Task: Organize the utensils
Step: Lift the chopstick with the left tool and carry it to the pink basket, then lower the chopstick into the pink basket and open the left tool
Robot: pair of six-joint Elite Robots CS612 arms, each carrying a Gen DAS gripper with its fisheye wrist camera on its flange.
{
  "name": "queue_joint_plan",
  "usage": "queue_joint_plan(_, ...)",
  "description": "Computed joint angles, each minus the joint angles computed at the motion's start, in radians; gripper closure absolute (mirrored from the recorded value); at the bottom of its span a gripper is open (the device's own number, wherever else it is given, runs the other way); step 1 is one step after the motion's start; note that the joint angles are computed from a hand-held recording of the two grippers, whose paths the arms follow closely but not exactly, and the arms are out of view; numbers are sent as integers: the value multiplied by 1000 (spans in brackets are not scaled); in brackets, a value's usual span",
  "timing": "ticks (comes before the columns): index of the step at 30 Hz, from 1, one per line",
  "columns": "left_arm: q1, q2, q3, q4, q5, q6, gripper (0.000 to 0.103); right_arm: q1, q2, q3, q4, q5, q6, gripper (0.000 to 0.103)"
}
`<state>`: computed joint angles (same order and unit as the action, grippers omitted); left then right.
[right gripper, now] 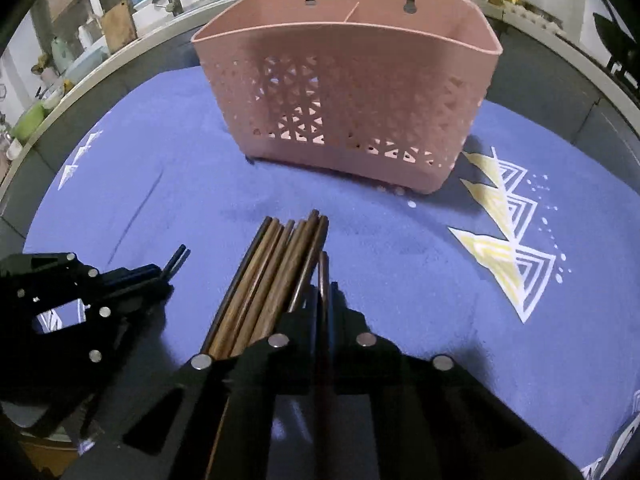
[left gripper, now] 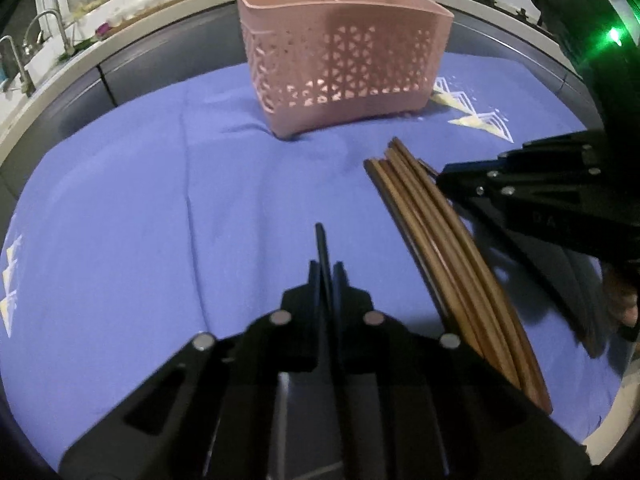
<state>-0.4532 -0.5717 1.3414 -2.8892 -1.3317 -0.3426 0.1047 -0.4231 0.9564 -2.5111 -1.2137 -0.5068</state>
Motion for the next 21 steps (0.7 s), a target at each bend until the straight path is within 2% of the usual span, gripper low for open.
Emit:
queue_joint_plan(2, 3, -9, 7, -3, -3, -20, 98, -14, -10, 9, 9, 56, 31, 98)
queue_joint_plan(4, 6, -37, 50, -106, -11, -27, 98, -38, -38, 56, -61, 150, 86, 98)
queue_joint_plan(7, 1, -96, 131, -283, 7, -8, 98, -76, -95, 168, -273, 274, 169, 98)
queue_joint_plan(11, -18, -165, 221, -460, 56, 42, 98, -108, -155, 292, -563, 346, 238, 98)
queue_joint_plan(15, -36, -200, 272, -557, 92, 70, 98, -118, -174, 339, -747, 348, 297, 98)
queue_joint_plan(21, -42, -209, 293, -552, 94, 69, 98, -115, -173, 352, -830, 304, 315, 98)
